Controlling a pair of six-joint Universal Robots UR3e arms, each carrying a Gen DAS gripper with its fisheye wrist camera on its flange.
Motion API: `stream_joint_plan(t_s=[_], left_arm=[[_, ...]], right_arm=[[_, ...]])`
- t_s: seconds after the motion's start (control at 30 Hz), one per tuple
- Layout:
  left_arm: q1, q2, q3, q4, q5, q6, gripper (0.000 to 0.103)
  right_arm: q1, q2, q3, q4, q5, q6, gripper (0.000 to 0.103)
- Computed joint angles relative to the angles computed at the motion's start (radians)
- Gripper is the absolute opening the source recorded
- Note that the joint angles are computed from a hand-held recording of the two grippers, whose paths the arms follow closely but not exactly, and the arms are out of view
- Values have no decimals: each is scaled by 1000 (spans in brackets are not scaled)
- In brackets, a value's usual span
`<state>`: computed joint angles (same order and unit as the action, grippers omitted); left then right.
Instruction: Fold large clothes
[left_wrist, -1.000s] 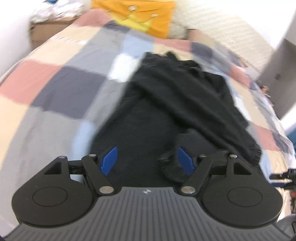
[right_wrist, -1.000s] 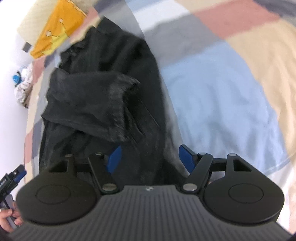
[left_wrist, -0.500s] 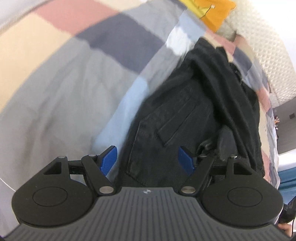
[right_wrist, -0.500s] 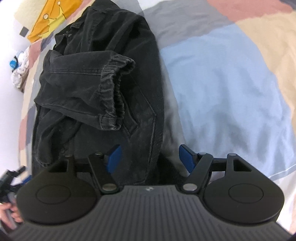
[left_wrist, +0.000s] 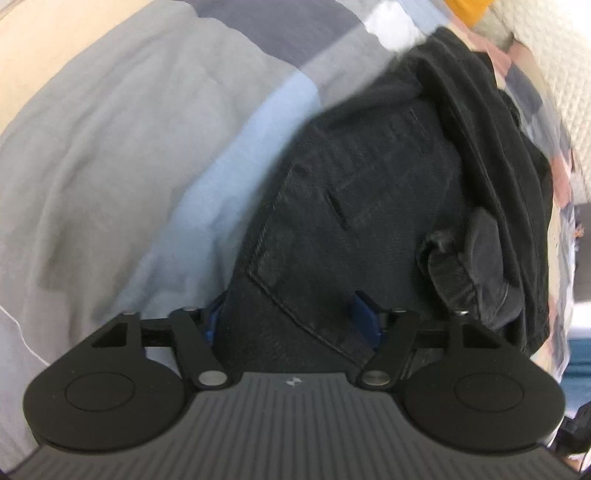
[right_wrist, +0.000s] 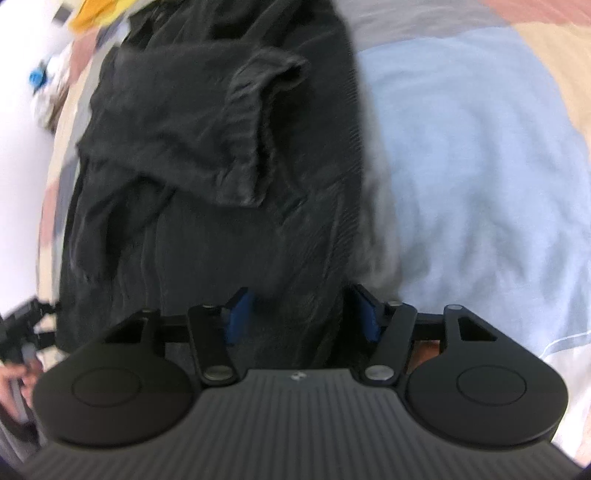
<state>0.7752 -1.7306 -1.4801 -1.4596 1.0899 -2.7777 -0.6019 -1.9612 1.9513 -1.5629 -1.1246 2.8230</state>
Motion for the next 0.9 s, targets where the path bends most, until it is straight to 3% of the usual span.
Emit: stream_joint_plan(t_s=[0.1, 0.13, 0.23, 0.27, 0.4, 0.7, 0.8, 0.9], left_arm=[[-8, 34, -19, 0, 8, -2, 50], [-7, 50, -27, 0, 4, 12, 38], [16, 95, -47, -20, -32, 26, 18], [31, 108, -46, -37, -55, 37, 13], [107, 129, 11, -148, -191, 61, 9], [250, 182, 193, -513, -464, 156, 6], [315, 185, 271, -693, -537, 235, 6], [369, 152, 413, -916, -577, 346, 6]], right_arm=[[63, 8, -19, -19, -45, -15, 57], [70, 8, -21, -20, -48, -26, 53], [54, -5, -17, -13, -33, -40, 23], [31, -14, -18, 10, -10, -53, 21], [-58, -88, -30, 99, 61, -131, 16], [-323, -210, -281, 510, 282, -368, 12], [-470, -227, -417, 766, 342, -539, 12], [-684, -203, -627, 1158, 363, -819, 11]])
